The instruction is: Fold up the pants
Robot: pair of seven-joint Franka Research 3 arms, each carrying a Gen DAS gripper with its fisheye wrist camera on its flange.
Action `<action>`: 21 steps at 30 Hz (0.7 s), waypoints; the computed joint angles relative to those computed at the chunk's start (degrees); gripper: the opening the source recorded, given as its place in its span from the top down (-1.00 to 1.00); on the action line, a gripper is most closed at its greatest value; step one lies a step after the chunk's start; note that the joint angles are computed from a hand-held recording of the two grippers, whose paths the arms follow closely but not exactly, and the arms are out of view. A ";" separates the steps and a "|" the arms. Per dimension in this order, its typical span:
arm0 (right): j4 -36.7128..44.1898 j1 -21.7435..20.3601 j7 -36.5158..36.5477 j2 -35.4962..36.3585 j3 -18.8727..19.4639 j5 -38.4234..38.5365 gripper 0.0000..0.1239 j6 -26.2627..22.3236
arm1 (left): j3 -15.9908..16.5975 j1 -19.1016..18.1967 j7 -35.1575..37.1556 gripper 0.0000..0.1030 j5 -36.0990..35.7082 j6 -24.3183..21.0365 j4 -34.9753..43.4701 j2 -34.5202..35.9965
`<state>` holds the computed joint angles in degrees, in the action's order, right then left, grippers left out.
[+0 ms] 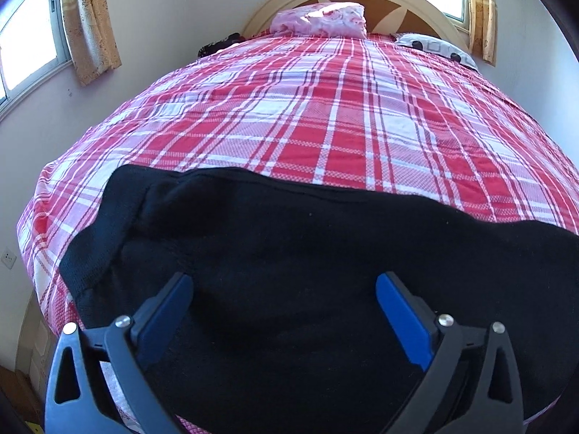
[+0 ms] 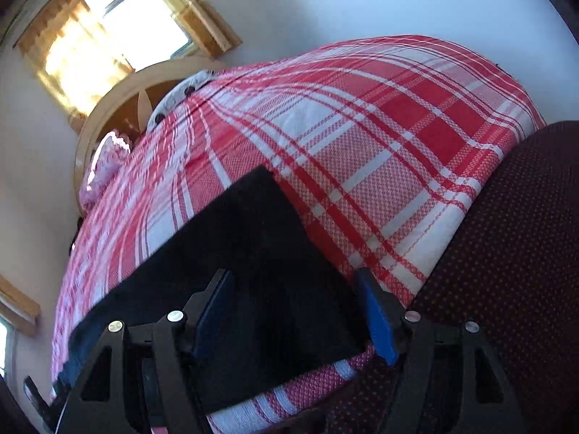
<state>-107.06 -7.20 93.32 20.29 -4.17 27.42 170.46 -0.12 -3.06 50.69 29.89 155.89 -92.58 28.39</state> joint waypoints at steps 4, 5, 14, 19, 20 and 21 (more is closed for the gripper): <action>-0.57 2.46 0.71 -0.55 -2.92 -4.90 0.14 -3.00 | -0.10 0.21 -0.03 -1.00 -0.24 0.75 -0.45 -0.11; -0.91 3.03 3.43 -0.93 -3.85 -7.78 0.28 -3.41 | -0.14 0.27 -0.05 -1.00 -0.42 0.84 -0.47 -0.10; -3.38 -1.53 -13.09 -5.67 5.60 8.70 0.77 0.48 | -2.51 2.44 5.86 -1.00 -4.54 1.24 -0.55 -0.34; 1.06 0.80 -26.91 -7.94 11.25 16.68 0.77 -3.63 | -4.20 3.84 9.71 -1.00 -8.18 2.72 -1.62 -0.80; 1.80 1.43 -29.00 -7.91 11.70 17.94 0.77 -4.84 | -4.82 4.32 11.06 -1.00 -9.09 3.25 -2.08 -1.01; 3.26 2.52 -30.75 -7.35 12.13 18.25 0.77 -6.49 | -5.15 4.56 12.12 -1.00 -9.78 3.60 -2.39 -1.17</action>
<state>-103.79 -4.68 62.58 12.94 7.96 45.67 163.97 -5.28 1.50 62.80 20.11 159.50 -94.97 27.23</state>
